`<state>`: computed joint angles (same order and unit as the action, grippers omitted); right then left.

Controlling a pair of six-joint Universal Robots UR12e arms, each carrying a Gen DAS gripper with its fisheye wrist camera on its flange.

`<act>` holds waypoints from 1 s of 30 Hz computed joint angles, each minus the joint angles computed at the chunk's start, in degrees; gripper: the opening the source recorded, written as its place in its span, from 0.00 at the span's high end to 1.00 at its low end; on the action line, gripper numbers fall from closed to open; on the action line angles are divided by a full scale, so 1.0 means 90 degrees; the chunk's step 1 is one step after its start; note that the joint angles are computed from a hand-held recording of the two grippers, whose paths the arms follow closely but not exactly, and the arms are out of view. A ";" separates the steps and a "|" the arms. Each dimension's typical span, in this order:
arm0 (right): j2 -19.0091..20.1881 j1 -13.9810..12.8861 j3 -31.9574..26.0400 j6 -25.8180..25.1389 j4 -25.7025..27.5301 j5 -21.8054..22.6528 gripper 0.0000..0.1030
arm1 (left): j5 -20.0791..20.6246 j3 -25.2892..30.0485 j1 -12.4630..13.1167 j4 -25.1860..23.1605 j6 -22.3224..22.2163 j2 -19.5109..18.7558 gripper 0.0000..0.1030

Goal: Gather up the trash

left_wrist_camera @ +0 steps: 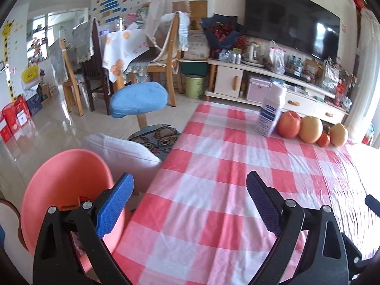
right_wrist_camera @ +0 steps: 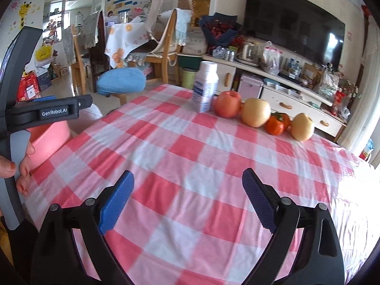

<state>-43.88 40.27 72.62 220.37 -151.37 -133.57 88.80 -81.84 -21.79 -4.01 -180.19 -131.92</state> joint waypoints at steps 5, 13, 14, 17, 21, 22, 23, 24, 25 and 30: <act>-0.0168 0.0009 0.0350 0.0093 -0.0201 -0.0201 0.10 | -0.0202 -0.0033 -0.0141 0.0137 0.0161 -0.0016 0.08; -0.0533 -0.0018 0.1004 0.0507 -0.0451 -0.0446 0.10 | -0.0162 -0.0102 -0.0429 0.0268 0.0441 -0.0014 0.08; -0.0584 -0.0019 0.1088 0.0574 -0.0462 -0.0519 0.10 | -0.0148 -0.0118 -0.0467 0.0279 0.0457 -0.0011 0.08; -0.0710 -0.0014 0.1296 0.0707 -0.0472 -0.0719 0.10 | -0.0229 -0.0159 -0.0551 0.0297 0.0532 0.0004 0.08; -0.0884 -0.0001 0.1575 0.0872 -0.0517 -0.1013 0.10 | -0.0258 -0.0210 -0.0677 0.0319 0.0642 0.0037 0.08; -0.0910 0.0002 0.1618 0.0894 -0.0531 -0.1058 0.10 | -0.0185 -0.0232 -0.0726 0.0374 0.0676 0.0046 0.08; -0.0956 0.0007 0.1690 0.0939 -0.0551 -0.1140 0.10 | -0.0078 -0.0259 -0.0780 0.0463 0.0719 0.0053 0.08; -0.0990 0.0010 0.1739 0.0978 -0.0552 -0.1184 0.10 | -0.0003 -0.0281 -0.0824 0.0540 0.0742 0.0061 0.08; -0.1024 0.0012 0.1790 0.1021 -0.0562 -0.1232 0.10 | 0.0042 -0.0308 -0.0860 0.0606 0.0742 0.0072 0.07; -0.1158 0.0048 0.1992 0.1068 -0.0669 -0.1613 0.10 | -0.0160 -0.0428 -0.0958 0.0631 0.0666 0.0179 0.07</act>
<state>-54.30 40.70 90.55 229.97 -157.39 -148.09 87.37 -85.69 -30.42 1.67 -174.20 -130.31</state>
